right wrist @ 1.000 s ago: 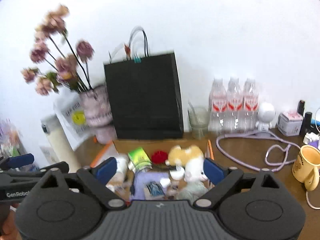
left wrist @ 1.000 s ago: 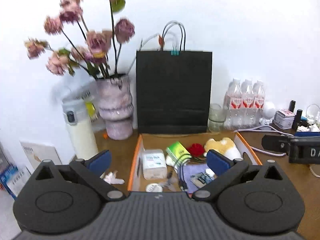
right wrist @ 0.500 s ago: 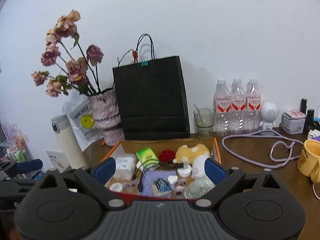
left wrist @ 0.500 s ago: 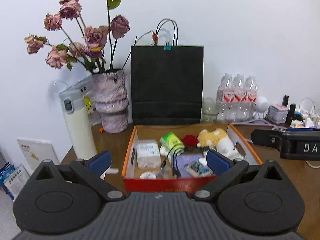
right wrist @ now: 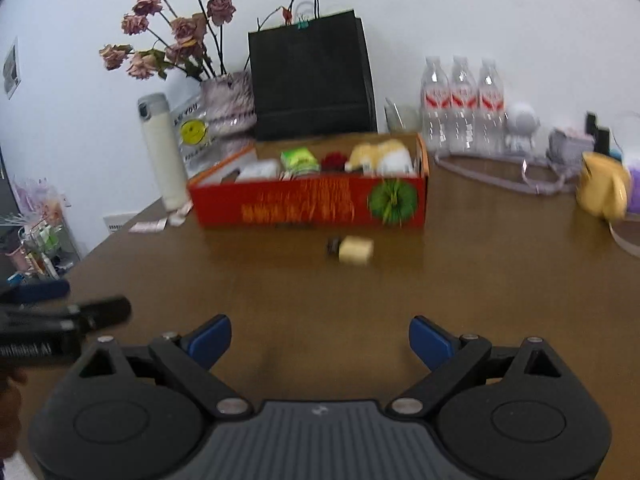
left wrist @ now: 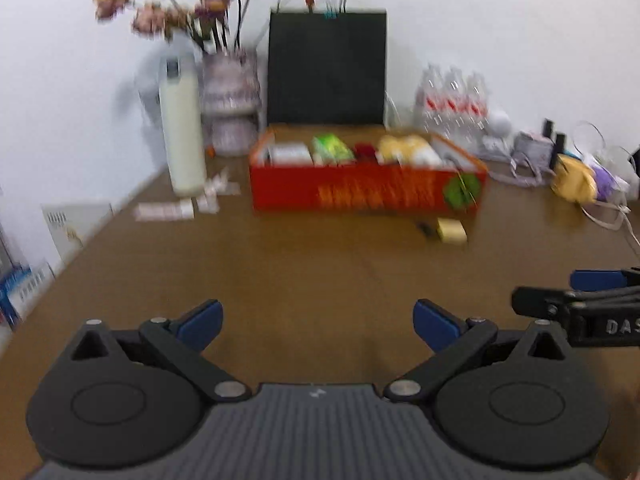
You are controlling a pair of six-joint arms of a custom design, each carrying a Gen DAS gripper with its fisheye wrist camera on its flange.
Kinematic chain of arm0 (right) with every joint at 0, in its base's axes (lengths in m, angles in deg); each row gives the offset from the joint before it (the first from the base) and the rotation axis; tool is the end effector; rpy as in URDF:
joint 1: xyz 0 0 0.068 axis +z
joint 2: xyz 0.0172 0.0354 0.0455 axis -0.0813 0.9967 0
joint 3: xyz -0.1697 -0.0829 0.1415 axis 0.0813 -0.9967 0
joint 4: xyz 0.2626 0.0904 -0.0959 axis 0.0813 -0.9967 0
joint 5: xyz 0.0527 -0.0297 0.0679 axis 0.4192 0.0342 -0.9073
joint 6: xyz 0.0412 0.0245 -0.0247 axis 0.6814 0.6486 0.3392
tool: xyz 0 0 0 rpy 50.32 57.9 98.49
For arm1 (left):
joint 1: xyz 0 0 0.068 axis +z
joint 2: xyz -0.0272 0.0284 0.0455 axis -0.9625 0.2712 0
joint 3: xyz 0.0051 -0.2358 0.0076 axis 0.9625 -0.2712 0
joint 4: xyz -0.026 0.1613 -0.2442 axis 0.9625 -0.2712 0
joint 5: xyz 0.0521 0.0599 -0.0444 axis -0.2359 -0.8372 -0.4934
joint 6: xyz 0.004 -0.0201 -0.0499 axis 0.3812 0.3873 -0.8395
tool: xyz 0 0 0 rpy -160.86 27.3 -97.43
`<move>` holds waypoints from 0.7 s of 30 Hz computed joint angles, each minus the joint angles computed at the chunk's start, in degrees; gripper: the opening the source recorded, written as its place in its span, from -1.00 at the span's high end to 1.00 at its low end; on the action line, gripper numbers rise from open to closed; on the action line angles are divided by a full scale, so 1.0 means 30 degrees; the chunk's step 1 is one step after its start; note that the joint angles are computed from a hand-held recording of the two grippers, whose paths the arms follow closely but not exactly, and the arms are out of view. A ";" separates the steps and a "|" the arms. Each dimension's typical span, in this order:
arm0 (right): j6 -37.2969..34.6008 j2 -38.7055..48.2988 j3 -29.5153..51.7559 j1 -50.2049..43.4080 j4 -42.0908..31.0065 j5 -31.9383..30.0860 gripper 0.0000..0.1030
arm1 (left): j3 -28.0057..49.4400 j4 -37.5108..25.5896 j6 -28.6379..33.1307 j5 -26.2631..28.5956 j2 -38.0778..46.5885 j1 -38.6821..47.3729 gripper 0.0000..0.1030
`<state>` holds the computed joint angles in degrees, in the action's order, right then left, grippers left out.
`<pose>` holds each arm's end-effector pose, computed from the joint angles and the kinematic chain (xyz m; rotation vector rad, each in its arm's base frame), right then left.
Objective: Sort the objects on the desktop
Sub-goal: 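Withdraw both open tools from the box back over the table, then grasp the yellow block on the table with the right tool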
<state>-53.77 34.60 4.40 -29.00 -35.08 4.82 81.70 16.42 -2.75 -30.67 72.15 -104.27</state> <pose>0.2075 -0.0735 0.0440 -0.0595 2.1675 0.2582 0.2074 -0.1089 0.0530 0.2139 2.1393 -0.1161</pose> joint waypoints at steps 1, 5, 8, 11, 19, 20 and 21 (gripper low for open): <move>-0.0286 -0.0097 -0.0432 -0.0259 -0.0138 -0.0139 -0.86 | -0.0553 0.0085 -0.0025 0.0412 -0.0235 -0.0155 -1.00; -0.1816 -0.1660 -0.1997 -0.1348 -0.1572 -0.0877 -0.85 | -0.2057 0.0657 0.1412 0.0666 -0.1460 -0.0119 -1.00; -0.2998 -0.2745 -0.2681 -0.1409 -0.1625 -0.1137 -0.82 | -0.1575 0.0019 0.0925 0.2071 -0.1360 0.1017 -1.00; -0.2611 -0.1892 -0.2119 -0.1001 -0.1037 -0.0716 -0.77 | -0.0407 -0.0019 0.0163 0.2703 0.0300 0.1560 -1.00; -0.1851 0.5333 0.2835 0.1103 0.1850 0.0907 -0.47 | 0.2022 0.1075 0.0499 0.2886 0.3955 0.2035 -1.00; -0.1706 0.6350 0.3981 0.1572 0.1783 0.1330 -0.43 | 0.2234 0.1288 0.0387 0.3078 0.4229 0.2223 -1.00; -0.1527 0.7227 0.4946 0.1978 0.1857 0.1725 -0.42 | 0.2430 0.1477 0.0299 0.3203 0.4548 0.2349 -1.00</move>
<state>-58.35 56.29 19.24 -23.07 -29.51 10.00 88.99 20.85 -1.85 -21.06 85.79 -97.22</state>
